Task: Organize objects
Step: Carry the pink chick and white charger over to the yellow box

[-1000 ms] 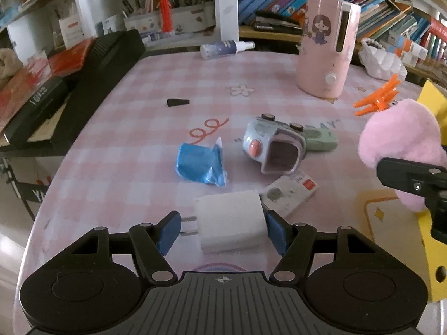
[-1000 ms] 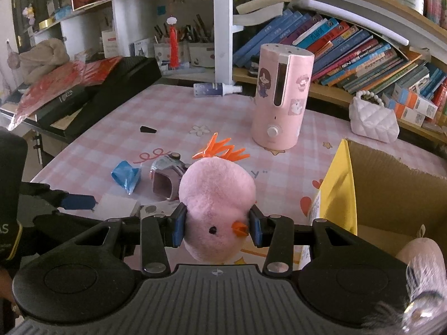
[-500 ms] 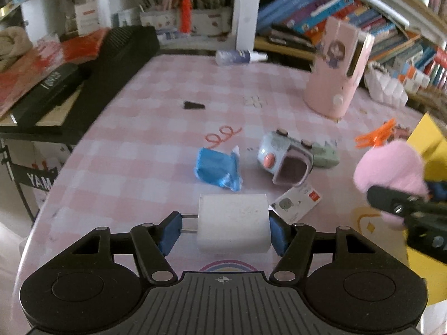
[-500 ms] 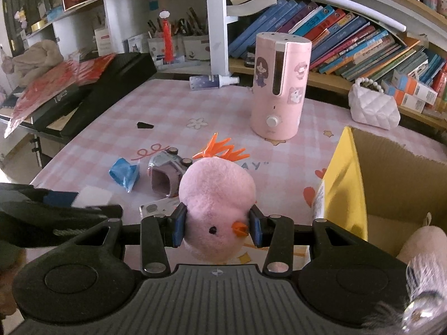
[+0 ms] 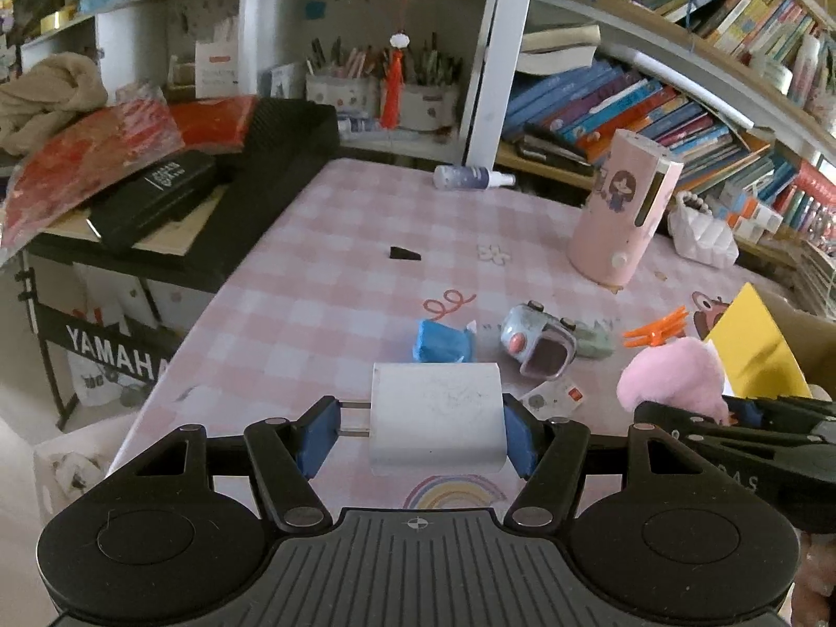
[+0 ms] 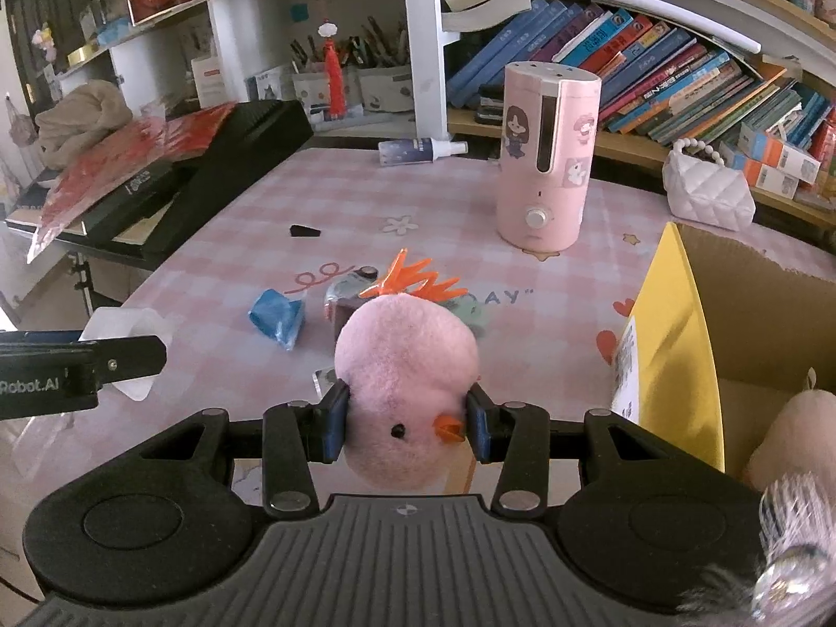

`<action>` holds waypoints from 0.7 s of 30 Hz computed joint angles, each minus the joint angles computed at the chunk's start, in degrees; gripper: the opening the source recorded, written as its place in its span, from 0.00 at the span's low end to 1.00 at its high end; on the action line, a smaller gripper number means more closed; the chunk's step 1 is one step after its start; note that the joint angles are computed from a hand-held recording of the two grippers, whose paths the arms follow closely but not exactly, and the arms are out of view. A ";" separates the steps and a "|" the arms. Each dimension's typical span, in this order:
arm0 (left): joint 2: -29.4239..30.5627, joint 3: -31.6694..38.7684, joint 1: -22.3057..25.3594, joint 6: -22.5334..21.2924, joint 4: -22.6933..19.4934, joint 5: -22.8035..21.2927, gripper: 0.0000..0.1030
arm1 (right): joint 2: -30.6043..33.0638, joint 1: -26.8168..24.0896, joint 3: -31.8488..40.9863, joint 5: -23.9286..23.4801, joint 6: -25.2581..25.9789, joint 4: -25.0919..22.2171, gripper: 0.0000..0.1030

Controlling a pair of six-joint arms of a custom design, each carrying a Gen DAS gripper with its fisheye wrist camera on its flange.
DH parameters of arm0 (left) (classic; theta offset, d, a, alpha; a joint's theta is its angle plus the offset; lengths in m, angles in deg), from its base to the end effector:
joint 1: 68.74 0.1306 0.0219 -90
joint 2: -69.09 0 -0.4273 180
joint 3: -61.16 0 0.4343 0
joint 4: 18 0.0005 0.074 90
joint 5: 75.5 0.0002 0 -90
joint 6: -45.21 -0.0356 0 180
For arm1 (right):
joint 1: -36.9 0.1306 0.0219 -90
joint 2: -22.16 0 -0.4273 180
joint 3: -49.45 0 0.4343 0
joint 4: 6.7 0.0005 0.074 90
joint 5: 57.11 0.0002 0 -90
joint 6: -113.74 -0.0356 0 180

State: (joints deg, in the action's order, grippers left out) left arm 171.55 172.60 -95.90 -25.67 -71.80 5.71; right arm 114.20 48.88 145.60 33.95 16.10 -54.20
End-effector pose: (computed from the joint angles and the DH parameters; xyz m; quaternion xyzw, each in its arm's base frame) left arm 0.5542 -0.2788 0.5385 0.0352 0.9204 -0.0855 0.3800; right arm 0.5381 0.1130 0.5133 -0.0311 0.9179 0.0590 0.3913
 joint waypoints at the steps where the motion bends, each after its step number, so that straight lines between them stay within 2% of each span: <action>1: -0.50 -0.56 0.04 -0.01 0.12 0.16 0.63 | -0.32 0.24 -0.22 0.19 -0.12 -0.01 0.40; 13: -7.35 -8.30 0.25 -2.66 4.31 3.94 0.63 | -4.41 3.45 -3.35 2.58 -2.83 -1.94 0.40; 21: -11.34 -12.42 0.64 -4.27 4.41 5.84 0.63 | -7.09 6.69 -5.50 5.34 -5.50 -2.87 0.40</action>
